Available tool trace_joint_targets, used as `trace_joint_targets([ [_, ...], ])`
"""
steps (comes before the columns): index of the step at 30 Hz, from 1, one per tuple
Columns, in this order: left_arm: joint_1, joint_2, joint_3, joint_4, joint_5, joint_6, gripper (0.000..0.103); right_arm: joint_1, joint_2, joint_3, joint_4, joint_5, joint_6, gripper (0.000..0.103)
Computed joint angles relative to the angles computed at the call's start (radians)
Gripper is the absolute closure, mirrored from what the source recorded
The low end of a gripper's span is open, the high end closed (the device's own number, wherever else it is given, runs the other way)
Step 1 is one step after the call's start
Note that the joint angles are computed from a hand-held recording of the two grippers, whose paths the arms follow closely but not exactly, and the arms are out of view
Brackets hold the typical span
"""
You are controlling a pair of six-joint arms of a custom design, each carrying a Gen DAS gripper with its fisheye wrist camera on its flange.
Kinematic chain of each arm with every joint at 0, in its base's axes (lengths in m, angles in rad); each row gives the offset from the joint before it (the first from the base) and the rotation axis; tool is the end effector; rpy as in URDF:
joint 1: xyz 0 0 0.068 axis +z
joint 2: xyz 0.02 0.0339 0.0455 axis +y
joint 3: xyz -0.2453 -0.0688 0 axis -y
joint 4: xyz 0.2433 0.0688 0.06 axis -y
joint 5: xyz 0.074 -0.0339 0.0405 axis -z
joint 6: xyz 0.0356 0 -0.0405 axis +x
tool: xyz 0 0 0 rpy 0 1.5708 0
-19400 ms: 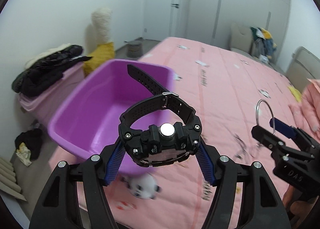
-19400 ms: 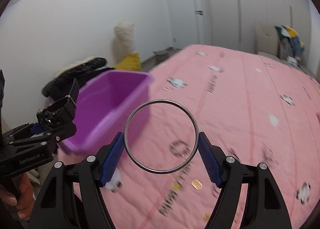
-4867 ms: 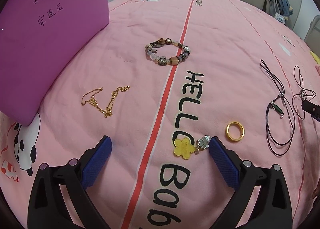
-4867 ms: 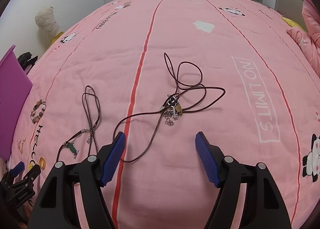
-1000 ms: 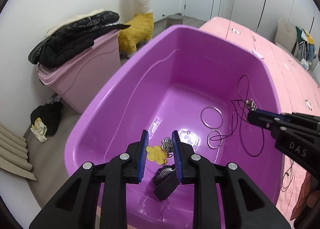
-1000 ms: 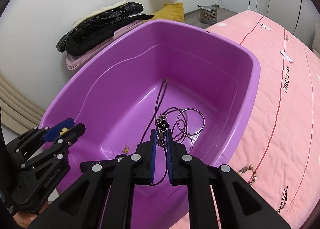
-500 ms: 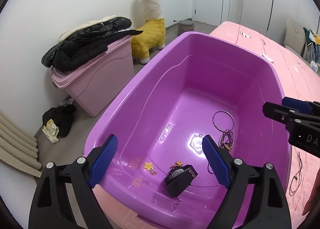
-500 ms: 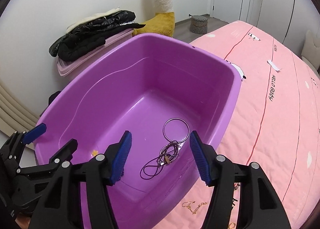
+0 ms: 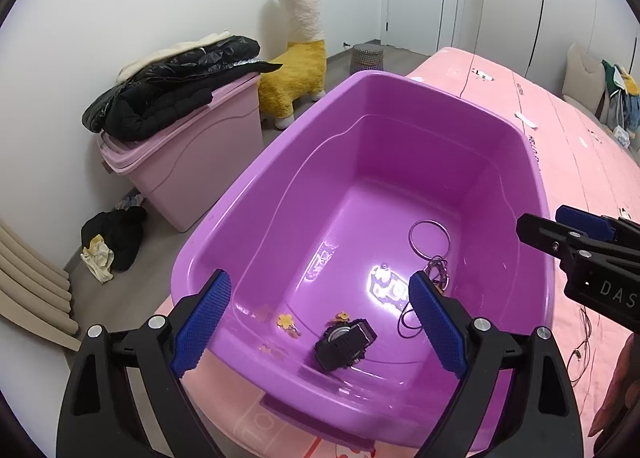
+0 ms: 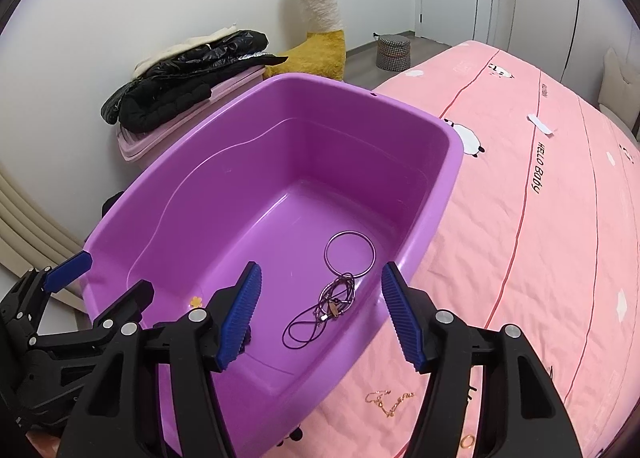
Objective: Organize jewelry
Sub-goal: 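Move both tools away from the tub back over the quilt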
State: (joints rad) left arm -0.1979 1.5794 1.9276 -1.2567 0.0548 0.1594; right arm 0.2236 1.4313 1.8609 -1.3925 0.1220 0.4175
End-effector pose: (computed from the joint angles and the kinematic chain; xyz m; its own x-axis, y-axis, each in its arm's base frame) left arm 0.2915 -0.0604 0.4118 -0.7270 0.3074 -0.6140 0.3492 0.9355 0.0550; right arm 0.2394 0.0500 0.4226 -0.7934 0.2323 -0.5626 0.1853 0.9726 0.1403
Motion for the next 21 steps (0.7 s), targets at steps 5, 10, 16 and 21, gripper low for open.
trace_joint_targets([
  [5, -0.013, -0.029, 0.006, -0.025, -0.001, -0.005, 0.014, -0.003, -0.044, -0.021, -0.007, 0.001, 0.013, 0.043],
  [10, -0.028, -0.061, 0.010, -0.043, -0.004, -0.017, 0.011, -0.002, -0.100, -0.038, -0.021, 0.005, 0.023, 0.039],
  [16, -0.035, -0.098, 0.014, -0.076, 0.012, -0.024, 0.009, 0.002, -0.173, -0.067, -0.044, 0.009, 0.035, 0.039],
  [21, -0.067, -0.167, -0.029, -0.090, 0.014, -0.035, 0.007, 0.016, -0.287, -0.136, -0.063, 0.033, 0.076, 0.035],
])
